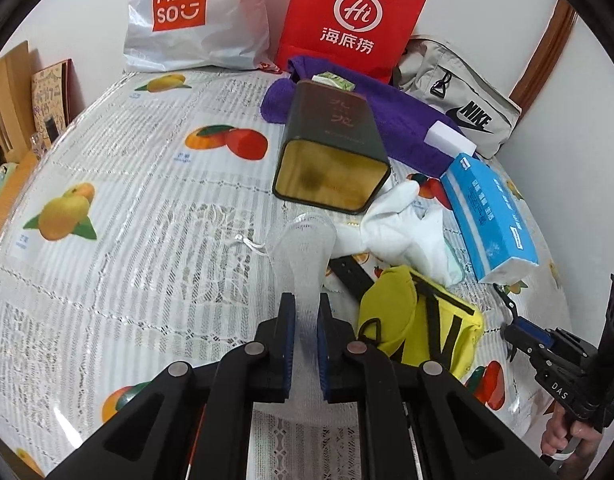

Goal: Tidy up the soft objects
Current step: 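Carry the mesh bag over the towel in the left gripper while right gripper nears sponge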

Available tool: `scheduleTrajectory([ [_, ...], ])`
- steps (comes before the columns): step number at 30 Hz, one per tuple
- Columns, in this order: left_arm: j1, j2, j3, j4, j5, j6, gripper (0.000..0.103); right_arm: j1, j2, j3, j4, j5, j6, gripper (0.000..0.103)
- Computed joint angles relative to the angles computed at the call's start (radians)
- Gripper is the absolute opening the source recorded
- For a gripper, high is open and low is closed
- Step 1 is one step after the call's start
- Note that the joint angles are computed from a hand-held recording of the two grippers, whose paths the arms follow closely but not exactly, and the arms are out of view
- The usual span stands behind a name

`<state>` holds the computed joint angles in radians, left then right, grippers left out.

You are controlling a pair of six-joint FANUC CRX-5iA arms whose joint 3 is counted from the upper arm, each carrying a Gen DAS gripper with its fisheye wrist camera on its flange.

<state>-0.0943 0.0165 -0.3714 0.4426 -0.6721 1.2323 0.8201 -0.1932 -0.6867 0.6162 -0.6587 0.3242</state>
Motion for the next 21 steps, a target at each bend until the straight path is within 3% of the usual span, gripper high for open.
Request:
scheduleTrajectory([
  [10, -0.010, 0.002, 0.064, -0.007, -0.023, 0.045, 0.010, -0.001, -0.076, 0.006, 0.000, 0.020, 0.039, 0.021],
  [21, -0.024, 0.056, 0.223, -0.114, -0.063, 0.146, 0.010, -0.080, -0.057, 0.082, 0.020, 0.003, 0.095, 0.021],
])
